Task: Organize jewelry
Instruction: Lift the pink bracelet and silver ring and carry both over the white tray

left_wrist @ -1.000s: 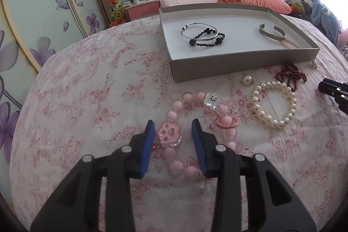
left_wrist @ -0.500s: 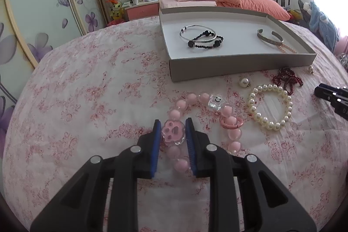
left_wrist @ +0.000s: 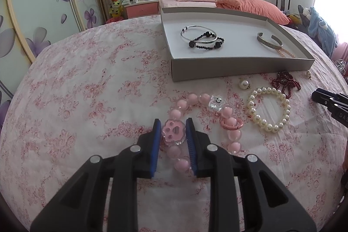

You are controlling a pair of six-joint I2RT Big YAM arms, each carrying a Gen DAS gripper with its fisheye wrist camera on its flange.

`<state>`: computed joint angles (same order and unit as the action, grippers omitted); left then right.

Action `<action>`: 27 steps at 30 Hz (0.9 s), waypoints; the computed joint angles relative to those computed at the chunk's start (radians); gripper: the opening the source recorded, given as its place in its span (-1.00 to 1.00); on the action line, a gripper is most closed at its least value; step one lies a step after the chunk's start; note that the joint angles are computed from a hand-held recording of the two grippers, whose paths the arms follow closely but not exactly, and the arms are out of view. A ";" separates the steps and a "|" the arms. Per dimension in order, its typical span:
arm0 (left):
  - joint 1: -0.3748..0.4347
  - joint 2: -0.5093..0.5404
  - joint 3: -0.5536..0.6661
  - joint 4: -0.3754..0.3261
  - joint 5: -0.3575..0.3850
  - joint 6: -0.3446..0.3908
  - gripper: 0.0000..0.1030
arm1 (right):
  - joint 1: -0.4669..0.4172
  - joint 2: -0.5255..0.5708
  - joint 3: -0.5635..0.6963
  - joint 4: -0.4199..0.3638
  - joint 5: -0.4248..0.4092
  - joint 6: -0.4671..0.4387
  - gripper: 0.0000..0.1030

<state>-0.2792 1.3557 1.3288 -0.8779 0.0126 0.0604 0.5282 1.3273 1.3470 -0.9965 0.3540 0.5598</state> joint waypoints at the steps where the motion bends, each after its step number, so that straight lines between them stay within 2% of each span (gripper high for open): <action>1: 0.000 0.000 0.001 0.000 0.000 0.000 -0.53 | 0.001 0.001 0.001 0.000 0.000 0.001 -0.54; 14: 0.004 -0.001 0.005 -0.001 0.000 0.003 -0.55 | 0.002 -0.004 -0.002 0.005 0.003 0.002 -0.56; 18: 0.023 -0.017 0.000 0.005 0.039 -0.028 -0.55 | 0.015 -0.025 -0.009 0.031 0.018 0.001 -0.56; 27: 0.032 -0.105 -0.036 0.088 0.129 -0.069 -0.55 | 0.039 -0.066 -0.006 0.103 0.056 -0.009 -0.56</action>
<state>-0.2473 1.2511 1.2931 -0.7896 0.1411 -0.0088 0.5671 1.2616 1.3412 -0.8932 0.4104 0.5511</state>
